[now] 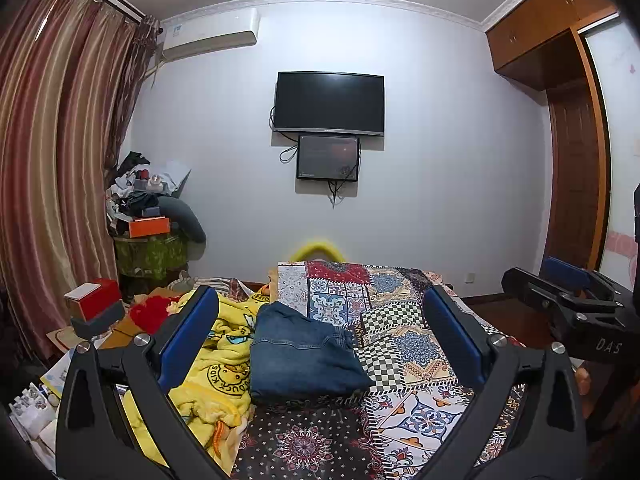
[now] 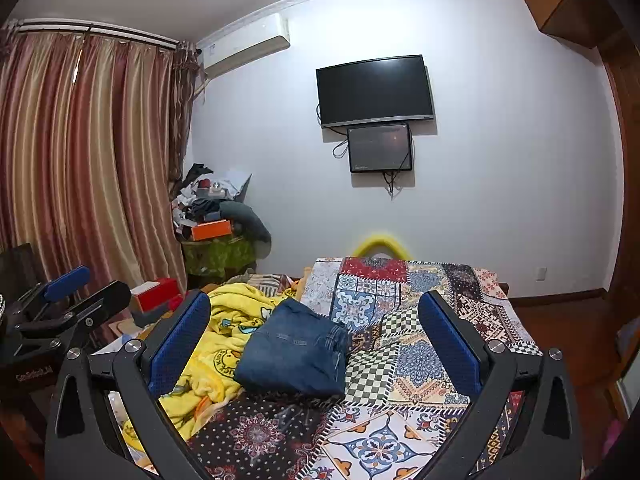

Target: Fold large clothes

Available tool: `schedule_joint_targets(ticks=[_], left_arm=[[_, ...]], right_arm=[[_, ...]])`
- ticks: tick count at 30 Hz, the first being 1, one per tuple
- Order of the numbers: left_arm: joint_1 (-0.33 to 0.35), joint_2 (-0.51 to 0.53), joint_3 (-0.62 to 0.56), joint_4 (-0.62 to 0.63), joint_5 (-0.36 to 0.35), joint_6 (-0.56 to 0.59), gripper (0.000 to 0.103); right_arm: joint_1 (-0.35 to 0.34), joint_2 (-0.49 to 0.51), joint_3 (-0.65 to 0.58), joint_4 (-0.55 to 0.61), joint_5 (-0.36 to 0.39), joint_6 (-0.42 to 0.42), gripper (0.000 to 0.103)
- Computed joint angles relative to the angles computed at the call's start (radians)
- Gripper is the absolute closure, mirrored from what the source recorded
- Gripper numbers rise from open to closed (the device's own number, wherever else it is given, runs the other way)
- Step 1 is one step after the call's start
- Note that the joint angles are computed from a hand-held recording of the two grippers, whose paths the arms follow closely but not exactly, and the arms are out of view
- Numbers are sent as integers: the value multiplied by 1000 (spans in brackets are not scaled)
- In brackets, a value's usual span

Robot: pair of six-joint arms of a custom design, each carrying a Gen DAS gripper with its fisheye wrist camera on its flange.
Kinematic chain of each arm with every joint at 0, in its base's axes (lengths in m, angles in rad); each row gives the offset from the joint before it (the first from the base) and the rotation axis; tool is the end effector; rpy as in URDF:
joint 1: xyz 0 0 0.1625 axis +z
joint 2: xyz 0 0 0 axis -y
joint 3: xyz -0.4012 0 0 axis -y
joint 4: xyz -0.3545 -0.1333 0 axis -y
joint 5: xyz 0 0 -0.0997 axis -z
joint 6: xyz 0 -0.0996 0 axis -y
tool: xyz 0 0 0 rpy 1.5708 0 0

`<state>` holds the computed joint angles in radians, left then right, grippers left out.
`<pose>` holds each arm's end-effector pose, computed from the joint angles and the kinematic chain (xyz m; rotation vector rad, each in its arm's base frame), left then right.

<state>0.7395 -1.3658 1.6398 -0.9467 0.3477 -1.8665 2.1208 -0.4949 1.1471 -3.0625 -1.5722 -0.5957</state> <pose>-0.2250 -0.5124 0.4025 0.1336 1.5779 -1.6772 0.5189 -0.5915 0.1456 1.5445 -2.3962 1.2719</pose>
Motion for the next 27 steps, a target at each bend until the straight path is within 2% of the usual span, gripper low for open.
schedule_joint_targets(ticks=[8,18,27], left_arm=[[5,2,-13,23,-6,-20,0],[13,3,-43,123,-4,-112,0],[18,10,-61,158,-7,-132,0]], right_arm=[[0,-5,0,14,0,-1,0],[-3,-9,1,16,6,7,0],[-6,-10,-6,22,13,20,0]])
